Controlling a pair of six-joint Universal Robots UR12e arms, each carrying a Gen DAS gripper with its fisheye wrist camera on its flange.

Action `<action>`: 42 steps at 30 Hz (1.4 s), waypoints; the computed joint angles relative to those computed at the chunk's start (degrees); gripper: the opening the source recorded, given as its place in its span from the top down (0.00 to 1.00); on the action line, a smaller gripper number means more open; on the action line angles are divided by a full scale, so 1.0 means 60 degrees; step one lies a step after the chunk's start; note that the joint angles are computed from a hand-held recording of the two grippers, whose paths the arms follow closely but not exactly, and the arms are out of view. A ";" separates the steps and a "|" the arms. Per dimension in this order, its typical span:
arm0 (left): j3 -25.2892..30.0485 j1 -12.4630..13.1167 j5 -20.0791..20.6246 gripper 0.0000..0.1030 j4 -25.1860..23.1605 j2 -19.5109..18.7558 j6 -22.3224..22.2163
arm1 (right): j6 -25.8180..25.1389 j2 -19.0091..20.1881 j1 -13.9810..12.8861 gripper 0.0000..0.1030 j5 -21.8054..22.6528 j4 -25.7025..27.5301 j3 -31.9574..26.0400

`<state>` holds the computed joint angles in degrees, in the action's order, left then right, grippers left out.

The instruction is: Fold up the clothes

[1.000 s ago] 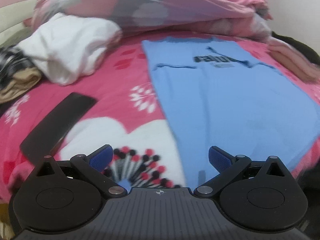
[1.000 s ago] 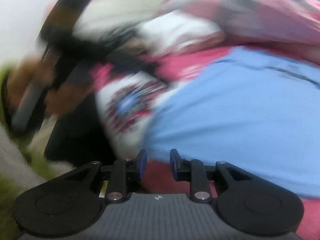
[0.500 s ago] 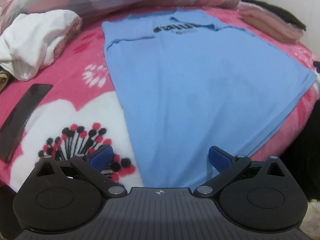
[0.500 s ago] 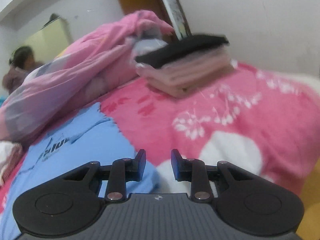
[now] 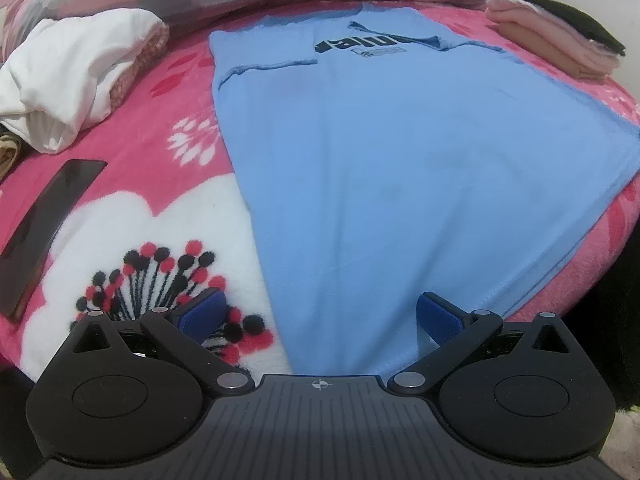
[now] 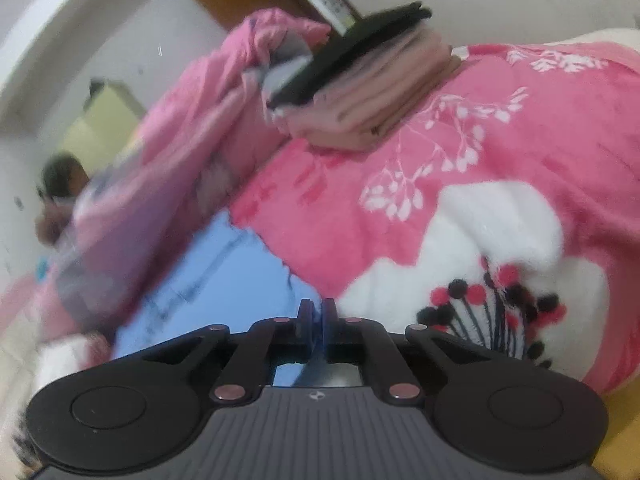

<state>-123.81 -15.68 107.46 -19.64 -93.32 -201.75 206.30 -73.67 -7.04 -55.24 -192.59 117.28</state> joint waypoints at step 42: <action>0.1058 -0.0260 0.0592 0.00 -0.2728 -0.0222 -0.1692 | -0.7723 -0.1296 0.2494 0.68 -0.3561 0.2581 0.0250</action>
<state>-117.47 -17.24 111.02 -36.00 -94.65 -211.90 159.96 -81.45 7.92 -76.61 -177.10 118.78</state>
